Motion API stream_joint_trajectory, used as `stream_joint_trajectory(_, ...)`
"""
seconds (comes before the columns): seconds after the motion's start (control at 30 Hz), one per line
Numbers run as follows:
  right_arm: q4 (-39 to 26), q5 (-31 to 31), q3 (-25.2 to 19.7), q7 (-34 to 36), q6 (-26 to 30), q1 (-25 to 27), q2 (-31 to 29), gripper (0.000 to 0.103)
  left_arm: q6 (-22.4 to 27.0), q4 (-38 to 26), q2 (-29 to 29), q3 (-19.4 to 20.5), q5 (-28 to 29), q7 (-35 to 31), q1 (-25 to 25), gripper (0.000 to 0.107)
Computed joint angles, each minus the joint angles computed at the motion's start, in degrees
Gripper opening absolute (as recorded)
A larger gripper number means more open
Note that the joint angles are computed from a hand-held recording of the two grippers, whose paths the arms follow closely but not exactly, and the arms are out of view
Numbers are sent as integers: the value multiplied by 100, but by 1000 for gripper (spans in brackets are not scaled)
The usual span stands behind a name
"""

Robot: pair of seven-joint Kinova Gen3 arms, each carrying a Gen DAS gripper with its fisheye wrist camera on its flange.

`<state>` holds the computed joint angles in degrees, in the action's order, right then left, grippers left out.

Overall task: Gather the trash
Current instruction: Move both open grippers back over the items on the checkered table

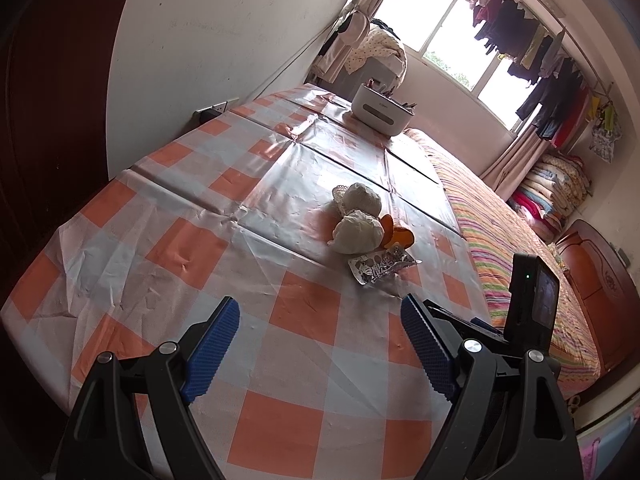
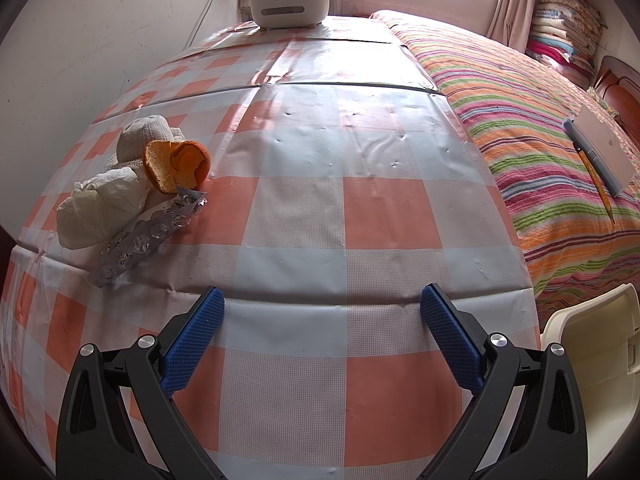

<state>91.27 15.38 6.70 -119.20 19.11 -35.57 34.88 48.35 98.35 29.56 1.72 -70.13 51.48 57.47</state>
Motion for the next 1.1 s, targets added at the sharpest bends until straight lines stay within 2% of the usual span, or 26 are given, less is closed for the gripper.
stream_joint_trajectory(0.27,-1,8,-5,-7,1,3,1,97,-99,-190,49,-125,-256,-129,-177,81)
stream_joint_trajectory(0.5,-4,11,-6,-10,4,2,1,97,-108,-438,94,-169,-255,-741,-393,81)
stream_joint_trajectory(0.83,4,3,-7,-21,-18,32,-2,97,-590,-828,336,-327,188,-1728,-766,81)
stream_joint_trajectory(0.93,284,-189,-212,43,-456,340,-142,97,-877,-995,437,-401,442,-2160,-884,81)
stream_joint_trajectory(1.1,701,-402,-110,227,-1040,401,-423,97,-1093,-1324,648,-471,961,-2943,-1021,81)
